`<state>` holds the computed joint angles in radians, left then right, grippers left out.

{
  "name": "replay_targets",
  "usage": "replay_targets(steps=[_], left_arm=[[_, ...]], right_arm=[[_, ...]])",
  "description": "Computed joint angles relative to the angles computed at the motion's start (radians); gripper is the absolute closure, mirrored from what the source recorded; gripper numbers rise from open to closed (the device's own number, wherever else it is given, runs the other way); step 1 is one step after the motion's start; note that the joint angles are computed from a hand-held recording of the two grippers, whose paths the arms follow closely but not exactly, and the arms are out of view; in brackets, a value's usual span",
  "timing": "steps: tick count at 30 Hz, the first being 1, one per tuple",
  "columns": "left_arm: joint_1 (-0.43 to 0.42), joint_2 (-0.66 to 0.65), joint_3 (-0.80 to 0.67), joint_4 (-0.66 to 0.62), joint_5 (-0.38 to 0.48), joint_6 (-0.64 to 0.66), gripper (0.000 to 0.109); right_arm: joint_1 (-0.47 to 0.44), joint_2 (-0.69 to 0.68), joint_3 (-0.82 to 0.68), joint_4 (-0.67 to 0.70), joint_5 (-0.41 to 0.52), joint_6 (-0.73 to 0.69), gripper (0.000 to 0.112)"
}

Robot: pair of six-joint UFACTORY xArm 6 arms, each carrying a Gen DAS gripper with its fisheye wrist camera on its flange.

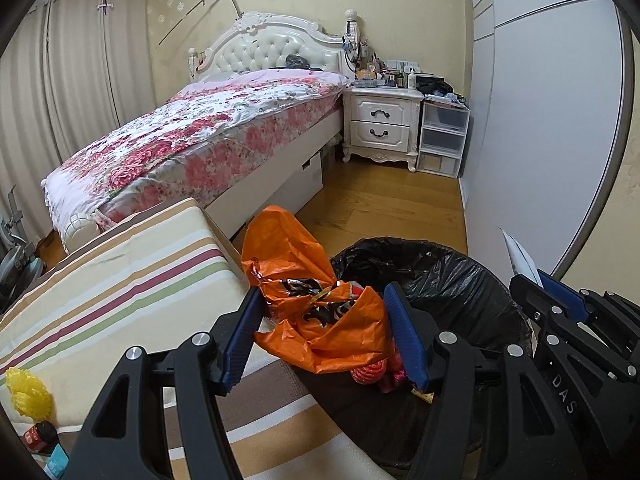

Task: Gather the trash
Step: 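Open both tools to drop orange bag and paper roll into the bin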

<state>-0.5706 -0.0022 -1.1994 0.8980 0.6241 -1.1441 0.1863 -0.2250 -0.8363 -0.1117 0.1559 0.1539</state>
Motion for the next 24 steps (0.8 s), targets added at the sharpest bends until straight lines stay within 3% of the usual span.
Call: replay_targets(steps=[6, 8, 9, 24], left_arm=[[0.007, 0.017, -0.009, -0.034, -0.004, 0.033, 0.042], [0.008, 0.019, -0.01, -0.026, 0.004, 0.031, 0.035], [0.008, 0.019, -0.009, -0.023, 0.005, 0.03, 0.035], [0.002, 0.005, 0.003, -0.022, 0.016, 0.008, 0.026]], right_arm=[[-0.004, 0.013, -0.001, -0.042, -0.002, 0.033, 0.093], [-0.003, 0.019, -0.004, -0.066, -0.005, 0.057, 0.076], [-0.005, 0.016, 0.001, -0.08, -0.011, 0.071, 0.073], [-0.045, -0.025, 0.023, -0.29, -0.031, 0.275, 0.049]])
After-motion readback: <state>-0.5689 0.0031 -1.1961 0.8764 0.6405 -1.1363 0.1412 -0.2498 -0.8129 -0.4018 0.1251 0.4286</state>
